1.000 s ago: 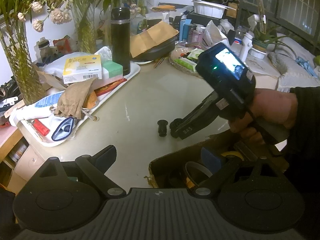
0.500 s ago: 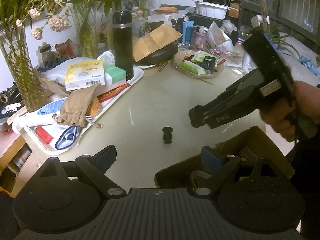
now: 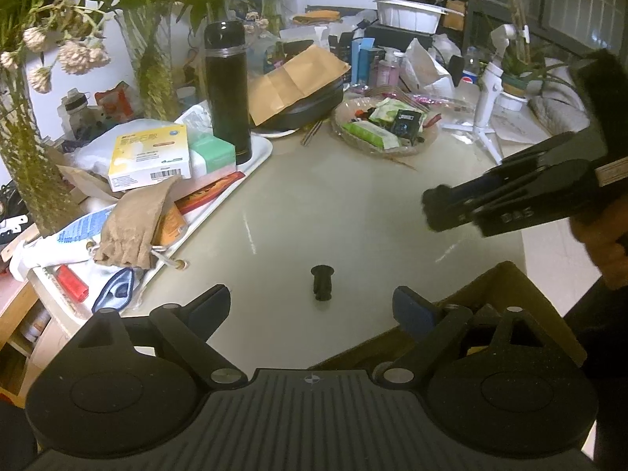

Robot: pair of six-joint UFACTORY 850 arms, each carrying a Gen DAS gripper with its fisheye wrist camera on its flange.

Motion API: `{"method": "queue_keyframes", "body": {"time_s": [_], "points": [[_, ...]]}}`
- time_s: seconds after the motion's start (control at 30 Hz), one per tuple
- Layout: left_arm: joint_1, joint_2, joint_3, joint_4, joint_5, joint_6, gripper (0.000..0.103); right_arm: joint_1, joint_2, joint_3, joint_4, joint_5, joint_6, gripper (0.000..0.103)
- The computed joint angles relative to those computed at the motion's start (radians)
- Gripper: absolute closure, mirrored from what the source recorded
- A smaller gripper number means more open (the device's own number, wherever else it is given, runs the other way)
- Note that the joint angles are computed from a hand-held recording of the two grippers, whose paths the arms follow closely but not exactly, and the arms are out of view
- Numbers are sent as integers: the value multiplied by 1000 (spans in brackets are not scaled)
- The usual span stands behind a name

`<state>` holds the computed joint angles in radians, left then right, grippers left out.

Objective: Organize rigid objects
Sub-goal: 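Grasp the small black plug with the left tool while the right tool holds the cap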

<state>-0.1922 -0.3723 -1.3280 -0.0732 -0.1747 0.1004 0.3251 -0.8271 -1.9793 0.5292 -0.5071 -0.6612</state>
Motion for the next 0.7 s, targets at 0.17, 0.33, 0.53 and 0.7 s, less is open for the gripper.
{"method": "queue_keyframes", "body": {"time_s": [0.17,0.33,0.53,0.7], "points": [[-4,-35,-39,37,-22,-23,17,-22,38,57,58,29,-31,60],[-4,-75,-81,39,-45,-18,21,-41,63,101,91,37,-50,60],[-3,-139,-152,46,-97,-19,36,-58,88,146,128,47,-68,60],[-7,-203,-227,79,-152,-38,45,-70,101,169,154,51,-79,60]]}}
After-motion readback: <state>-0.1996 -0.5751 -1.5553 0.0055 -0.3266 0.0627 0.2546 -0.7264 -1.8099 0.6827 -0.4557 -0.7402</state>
